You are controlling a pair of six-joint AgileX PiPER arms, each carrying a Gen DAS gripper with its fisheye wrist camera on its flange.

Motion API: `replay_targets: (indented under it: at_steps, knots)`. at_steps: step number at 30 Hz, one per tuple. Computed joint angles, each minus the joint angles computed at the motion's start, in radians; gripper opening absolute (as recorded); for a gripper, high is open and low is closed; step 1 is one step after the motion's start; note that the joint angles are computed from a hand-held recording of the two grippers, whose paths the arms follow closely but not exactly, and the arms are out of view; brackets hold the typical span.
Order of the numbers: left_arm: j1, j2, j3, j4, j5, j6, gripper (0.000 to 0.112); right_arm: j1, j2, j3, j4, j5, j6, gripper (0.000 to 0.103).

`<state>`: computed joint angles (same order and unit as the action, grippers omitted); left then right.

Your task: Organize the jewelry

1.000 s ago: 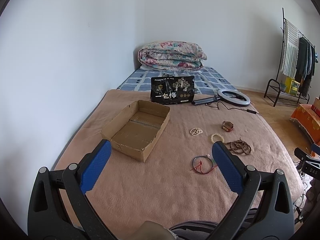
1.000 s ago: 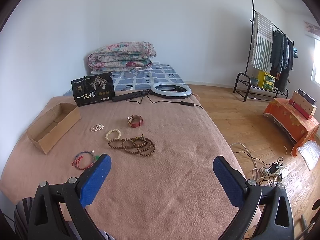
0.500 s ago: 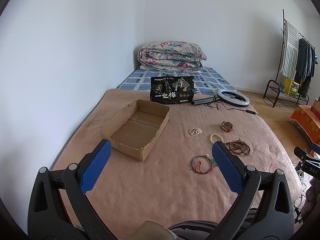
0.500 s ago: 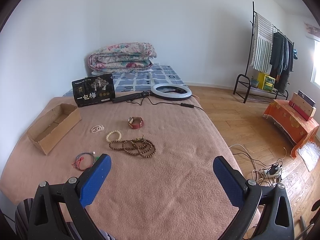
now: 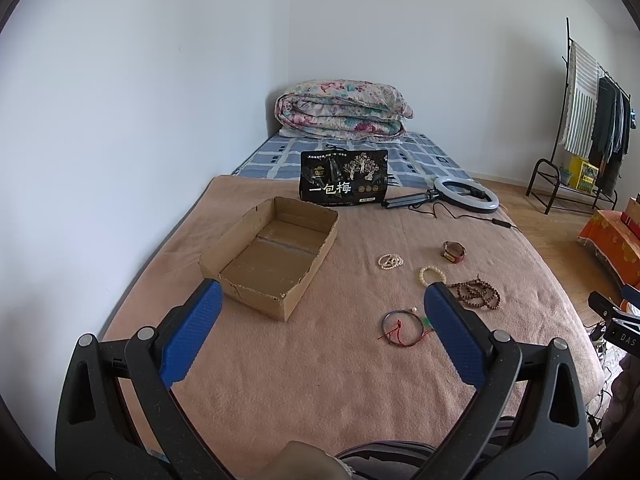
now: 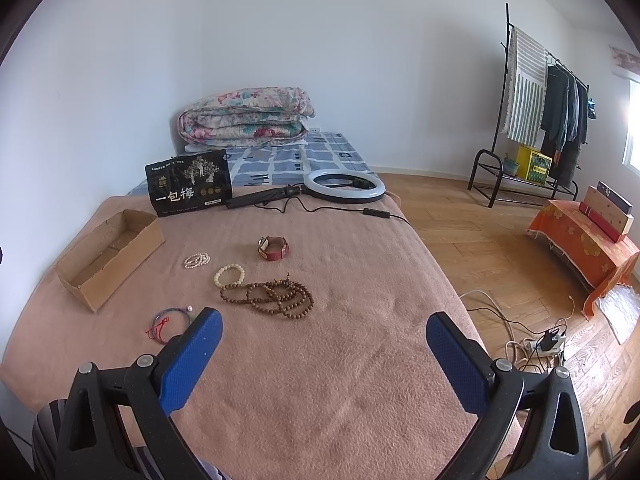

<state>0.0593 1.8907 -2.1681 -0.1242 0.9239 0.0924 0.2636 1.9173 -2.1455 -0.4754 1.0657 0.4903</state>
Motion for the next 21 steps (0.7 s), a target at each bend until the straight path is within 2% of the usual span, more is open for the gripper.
replay_targets:
  at_steps: [21]
  knots:
    - [0.002,0.007,-0.017,-0.011,0.017,0.002,0.102,-0.002,0.005,-0.007,0.005,0.003,-0.005,0.103]
